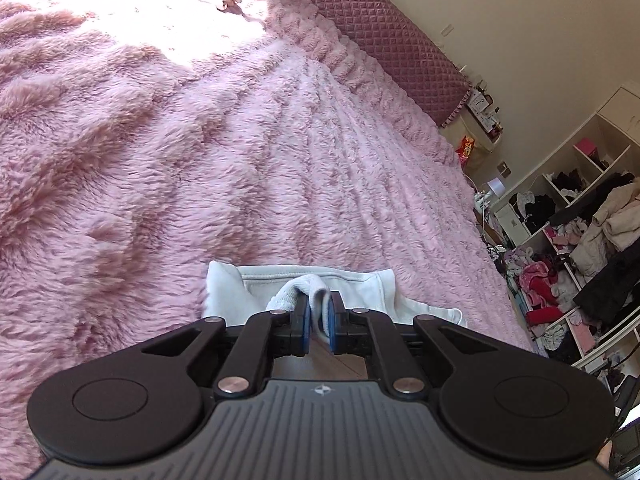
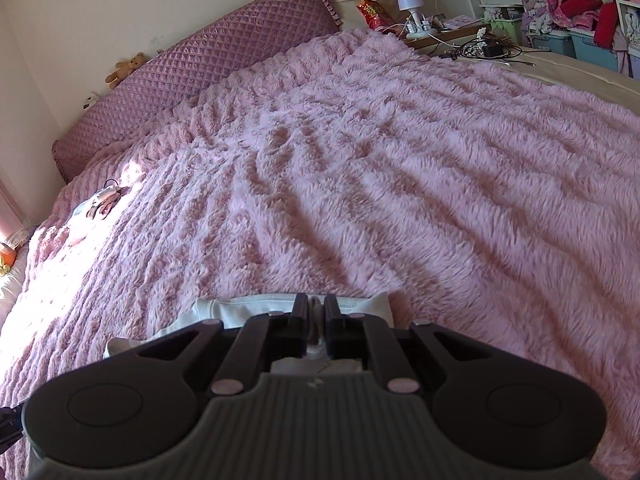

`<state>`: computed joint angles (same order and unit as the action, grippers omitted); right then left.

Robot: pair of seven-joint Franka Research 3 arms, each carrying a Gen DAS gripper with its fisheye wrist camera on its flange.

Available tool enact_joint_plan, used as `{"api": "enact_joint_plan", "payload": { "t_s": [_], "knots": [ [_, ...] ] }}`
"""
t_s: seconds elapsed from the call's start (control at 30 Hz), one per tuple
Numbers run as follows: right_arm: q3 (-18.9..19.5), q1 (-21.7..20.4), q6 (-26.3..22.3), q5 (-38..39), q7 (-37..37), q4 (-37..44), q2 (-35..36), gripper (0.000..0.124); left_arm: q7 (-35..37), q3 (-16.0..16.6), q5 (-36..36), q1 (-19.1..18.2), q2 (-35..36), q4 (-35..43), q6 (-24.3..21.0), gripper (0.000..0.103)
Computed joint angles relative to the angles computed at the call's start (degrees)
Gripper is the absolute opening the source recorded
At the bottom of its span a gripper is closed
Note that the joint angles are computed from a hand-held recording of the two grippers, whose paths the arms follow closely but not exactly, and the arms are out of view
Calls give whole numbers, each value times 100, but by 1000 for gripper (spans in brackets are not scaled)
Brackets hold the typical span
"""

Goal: Fold small clothes
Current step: 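Grasp the sweatshirt hem with both grippers and fold it toward the collar, then open both grippers to release the folded hem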

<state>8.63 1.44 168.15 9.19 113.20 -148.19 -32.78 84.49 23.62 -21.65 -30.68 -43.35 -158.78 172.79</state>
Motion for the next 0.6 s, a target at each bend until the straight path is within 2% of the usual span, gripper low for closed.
{"api": "enact_joint_plan", "payload": {
  "t_s": [0.1, 0.13, 0.17, 0.23, 0.27, 0.3, 0.33, 0.37, 0.4, 0.43, 0.47, 0.53, 0.6],
  "knots": [
    [66, -80, 82, -65, 43, 63, 314, 2, -116, -162, 44, 155, 256, 1, 2, 10],
    [31, -46, 112, -76, 1, 81, 399, 2, -185, -270, 74, 273, 314, 4, -33, 15],
    [-114, 105, 171, -8, -127, 90, 478, 3, -191, -253, 54, 265, 311, 7, -40, 15],
    [-463, 456, 413, 255, -434, 30, 511, 14, -220, -231, 9, 284, 173, -3, -118, 16],
    [-617, 607, 582, 399, -586, -25, 460, 25, -167, -192, 20, 276, 143, 41, -185, 18],
    [-757, 745, 717, 518, -763, -85, 386, 34, -147, -300, 98, 424, 32, 44, -311, 19],
    [-998, 988, 831, 650, -1048, -147, 285, 35, -137, -389, 147, 539, -72, 50, -421, 22],
    [-1168, 1150, 843, 730, -1299, -175, 209, 34, -98, -429, 173, 595, -186, 52, -520, 26],
    [-1295, 1249, 779, 738, -1582, -203, 89, 35, -114, -601, 228, 783, -275, 27, -556, 32],
    [-1413, 1350, 717, 747, -1858, -216, 16, 35, -271, -955, 421, 1170, -355, -25, -516, 51],
    [-1470, 1374, 608, 705, -2127, -226, -58, 35, -333, -1141, 560, 1390, -446, -88, -430, 63],
    [-1473, 1362, 478, 701, -2480, -258, -140, 35, -327, -1097, 711, 1429, -613, -180, -297, 64],
    [-1590, 1505, 352, 764, -2899, -263, -169, 38, -349, -905, 743, 1329, -600, -82, -614, 64]
  ]
}}
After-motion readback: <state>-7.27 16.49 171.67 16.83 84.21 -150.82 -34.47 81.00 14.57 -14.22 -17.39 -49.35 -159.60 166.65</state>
